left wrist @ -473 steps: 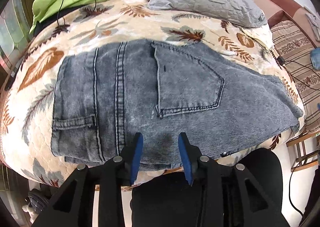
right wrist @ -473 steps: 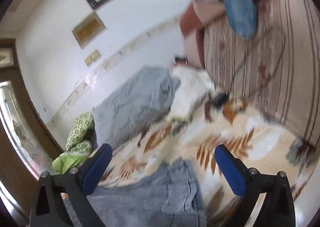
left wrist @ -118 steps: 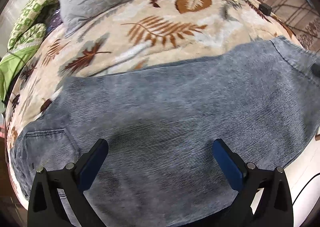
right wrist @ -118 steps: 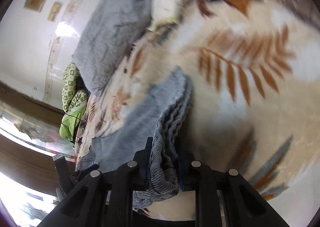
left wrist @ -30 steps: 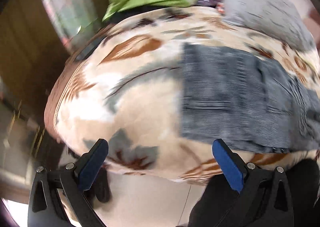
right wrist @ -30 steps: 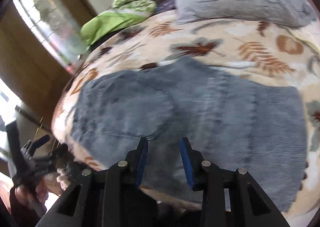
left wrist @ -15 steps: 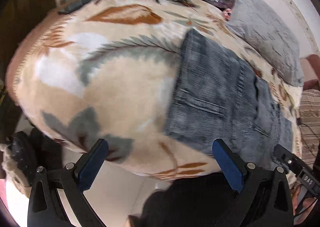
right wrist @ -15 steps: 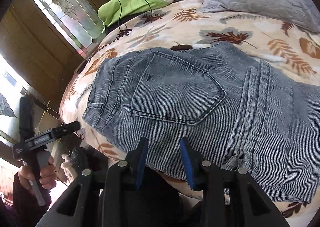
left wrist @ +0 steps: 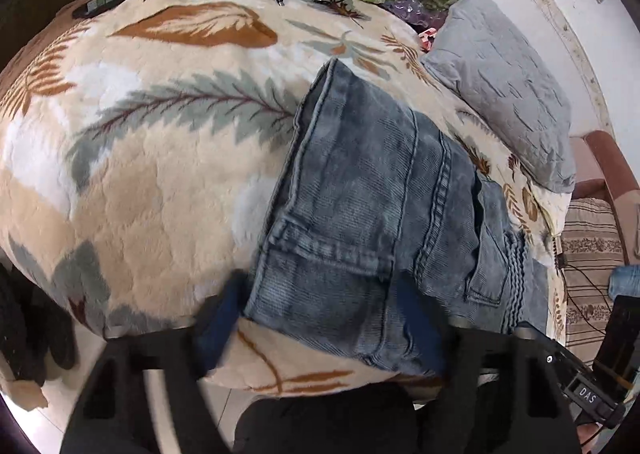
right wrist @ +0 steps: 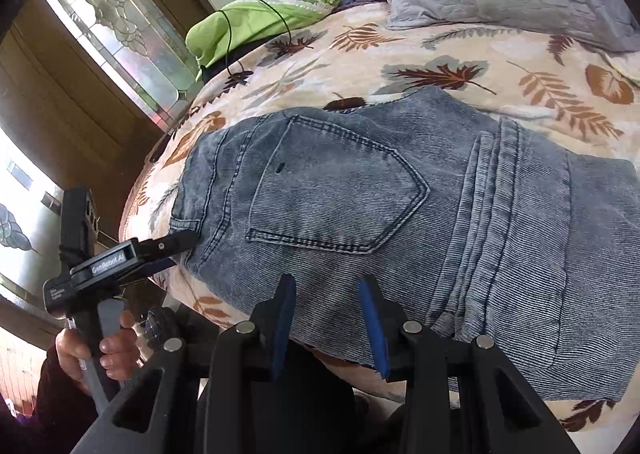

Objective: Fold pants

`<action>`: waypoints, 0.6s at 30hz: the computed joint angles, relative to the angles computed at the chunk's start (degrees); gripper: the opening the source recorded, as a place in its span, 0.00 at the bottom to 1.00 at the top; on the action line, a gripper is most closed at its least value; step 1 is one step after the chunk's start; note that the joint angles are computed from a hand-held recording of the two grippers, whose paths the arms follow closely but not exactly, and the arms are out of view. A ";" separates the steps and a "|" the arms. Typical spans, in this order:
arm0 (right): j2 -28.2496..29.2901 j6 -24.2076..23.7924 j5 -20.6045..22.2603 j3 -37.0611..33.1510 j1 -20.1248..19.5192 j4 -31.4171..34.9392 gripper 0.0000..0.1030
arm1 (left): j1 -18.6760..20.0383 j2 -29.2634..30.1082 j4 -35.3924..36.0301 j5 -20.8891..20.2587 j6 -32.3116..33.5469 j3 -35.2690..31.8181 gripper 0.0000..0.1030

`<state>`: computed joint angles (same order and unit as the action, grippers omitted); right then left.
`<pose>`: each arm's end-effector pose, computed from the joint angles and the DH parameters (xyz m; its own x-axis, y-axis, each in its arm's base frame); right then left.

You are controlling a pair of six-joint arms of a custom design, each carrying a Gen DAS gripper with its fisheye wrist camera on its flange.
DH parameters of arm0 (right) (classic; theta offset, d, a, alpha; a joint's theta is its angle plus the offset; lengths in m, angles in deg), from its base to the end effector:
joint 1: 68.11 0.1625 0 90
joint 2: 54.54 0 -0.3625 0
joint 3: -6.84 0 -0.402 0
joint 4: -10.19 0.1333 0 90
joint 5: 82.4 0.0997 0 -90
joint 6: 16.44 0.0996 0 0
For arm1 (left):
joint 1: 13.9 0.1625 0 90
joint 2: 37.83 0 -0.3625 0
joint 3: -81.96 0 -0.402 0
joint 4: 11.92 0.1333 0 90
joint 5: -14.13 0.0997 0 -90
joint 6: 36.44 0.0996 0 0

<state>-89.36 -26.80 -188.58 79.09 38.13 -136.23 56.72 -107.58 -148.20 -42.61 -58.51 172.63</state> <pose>0.3089 -0.6831 0.0671 -0.8844 -0.3418 0.3177 -0.4305 0.8604 -0.2727 -0.0307 -0.6536 0.3265 -0.9159 -0.2685 -0.2983 -0.0478 0.8110 -0.5831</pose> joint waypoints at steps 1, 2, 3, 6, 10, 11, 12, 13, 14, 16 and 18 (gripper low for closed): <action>-0.11 -0.04 0.01 0.16 -0.01 -0.21 0.36 | 0.38 0.46 0.12 -0.59 0.19 -0.88 0.59; -0.24 -0.06 0.06 0.28 -0.07 -0.31 0.36 | 0.79 0.72 -0.46 -1.70 0.58 -1.47 0.52; -0.36 0.08 0.16 0.36 -0.17 -0.37 0.36 | 1.04 0.91 -1.05 -2.44 0.75 -1.60 0.50; -0.58 0.50 0.41 0.44 -0.47 -0.58 0.36 | 1.77 1.23 -1.90 -4.15 1.18 -2.26 0.48; -0.54 0.66 0.27 0.35 -0.73 -0.42 0.36 | 2.37 1.52 -3.26 -6.20 2.63 -1.90 0.61; -0.49 0.80 0.21 0.34 -0.77 -0.34 0.36 | 2.42 0.81 -3.08 -6.76 2.75 -1.36 0.66; -0.44 0.91 0.20 0.26 -0.85 -0.11 0.36 | 2.40 0.51 -2.56 -7.15 3.08 -1.25 0.67; -0.38 0.90 0.19 0.18 -0.91 0.01 0.36 | 2.18 1.02 -1.68 -6.68 3.57 -1.97 0.67; -0.34 0.86 0.14 0.13 -0.96 0.00 0.36 | 1.92 1.60 -1.23 -5.83 4.02 -2.52 0.67; -0.37 0.87 0.19 0.12 -1.07 -0.25 0.36 | 1.12 2.05 -0.76 -3.37 5.14 -2.74 0.55; -0.55 0.69 0.22 0.27 -1.17 -0.79 0.36 | 0.97 2.64 -0.19 -3.32 6.02 -3.62 0.42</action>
